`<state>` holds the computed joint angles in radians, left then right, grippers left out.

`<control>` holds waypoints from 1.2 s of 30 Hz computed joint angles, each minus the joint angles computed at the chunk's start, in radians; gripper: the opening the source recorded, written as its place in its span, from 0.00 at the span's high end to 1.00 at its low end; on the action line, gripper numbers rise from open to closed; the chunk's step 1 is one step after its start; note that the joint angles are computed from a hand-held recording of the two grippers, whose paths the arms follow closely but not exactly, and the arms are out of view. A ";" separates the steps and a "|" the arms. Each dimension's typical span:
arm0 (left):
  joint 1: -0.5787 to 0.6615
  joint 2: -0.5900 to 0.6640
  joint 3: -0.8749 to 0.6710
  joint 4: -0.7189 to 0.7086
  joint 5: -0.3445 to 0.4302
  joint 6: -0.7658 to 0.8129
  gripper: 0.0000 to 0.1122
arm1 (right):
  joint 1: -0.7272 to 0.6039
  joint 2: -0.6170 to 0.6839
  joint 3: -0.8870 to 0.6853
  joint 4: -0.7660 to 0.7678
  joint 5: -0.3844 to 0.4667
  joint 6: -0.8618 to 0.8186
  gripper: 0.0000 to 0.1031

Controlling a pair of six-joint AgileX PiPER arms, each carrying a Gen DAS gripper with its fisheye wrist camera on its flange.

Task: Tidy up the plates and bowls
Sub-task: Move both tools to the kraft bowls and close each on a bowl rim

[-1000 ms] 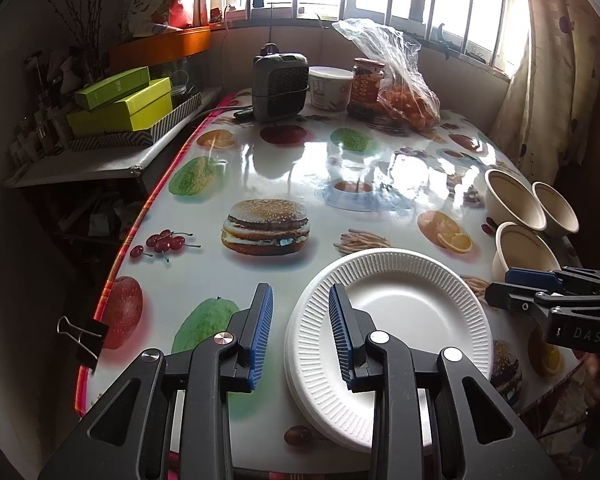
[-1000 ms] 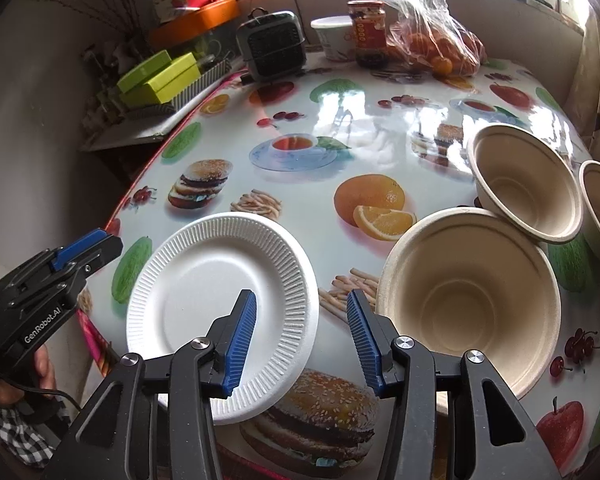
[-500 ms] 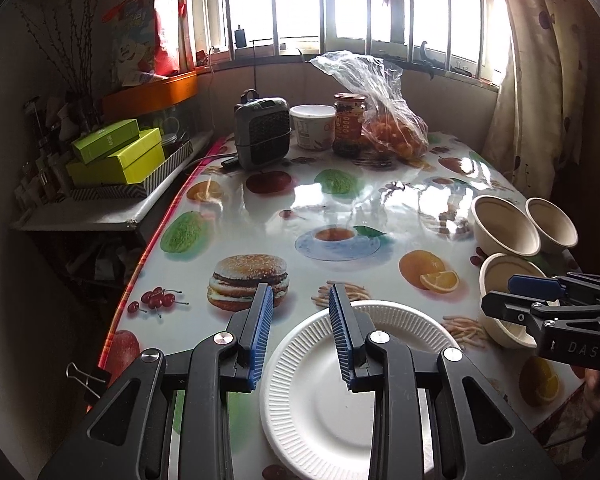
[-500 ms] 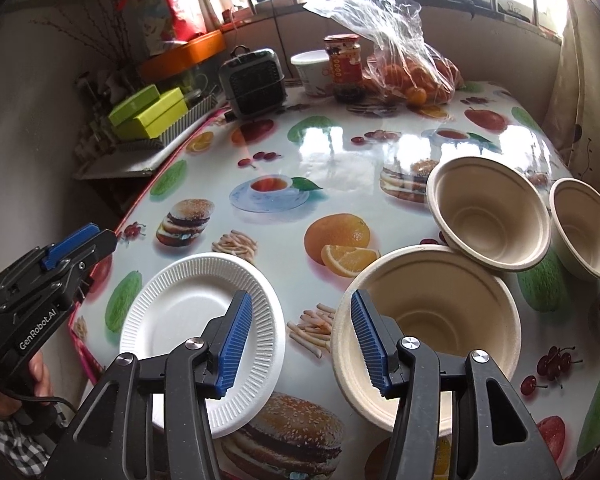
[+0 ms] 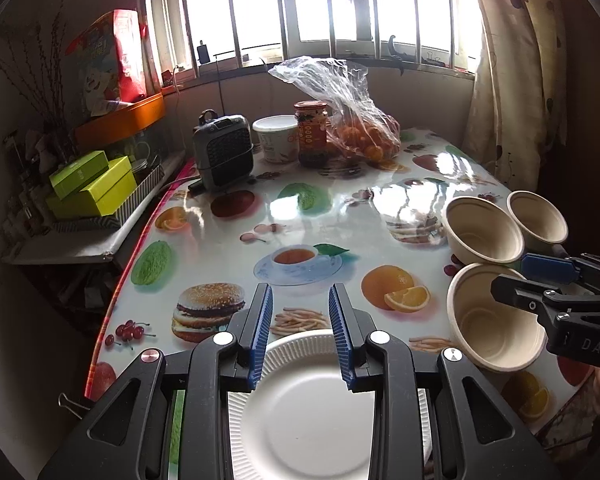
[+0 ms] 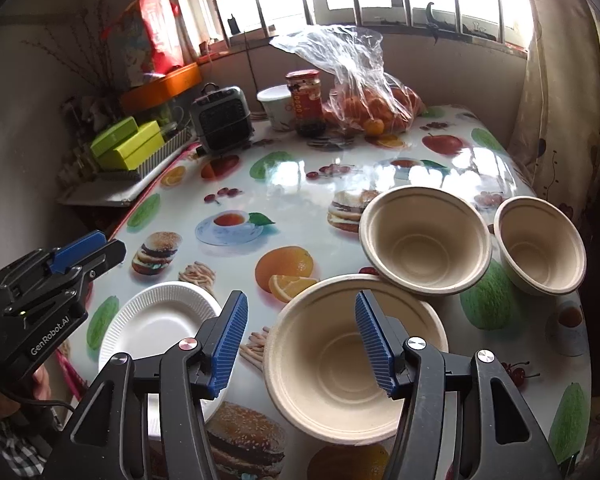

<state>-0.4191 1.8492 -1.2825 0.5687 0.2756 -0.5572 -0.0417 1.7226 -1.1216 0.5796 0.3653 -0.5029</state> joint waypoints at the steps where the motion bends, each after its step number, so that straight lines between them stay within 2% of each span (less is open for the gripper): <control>1: -0.007 0.003 -0.008 -0.012 0.004 0.011 0.73 | -0.010 -0.004 0.005 0.014 -0.003 -0.016 0.45; 5: -0.037 0.021 -0.042 -0.043 0.020 0.045 0.73 | -0.055 -0.021 0.030 0.085 -0.009 -0.089 0.45; 13: -0.047 0.087 -0.145 -0.479 0.082 0.441 0.73 | -0.145 -0.045 0.072 0.153 -0.017 -0.184 0.45; 16: -0.056 0.115 -0.181 -0.517 0.112 0.466 0.73 | -0.182 -0.049 0.087 0.188 -0.014 -0.231 0.44; 20: -0.051 0.154 -0.231 -0.687 0.169 0.604 0.73 | -0.227 -0.039 0.100 0.239 -0.010 -0.284 0.44; 30: -0.077 0.249 -0.363 -0.713 0.290 0.606 0.73 | -0.302 -0.001 0.107 0.335 0.025 -0.393 0.44; 33: -0.076 0.294 -0.424 -0.784 0.352 0.654 0.73 | -0.303 0.025 0.099 0.338 0.043 -0.404 0.44; 36: -0.085 0.326 -0.462 -0.773 0.382 0.628 0.73 | -0.299 0.044 0.100 0.354 0.050 -0.429 0.44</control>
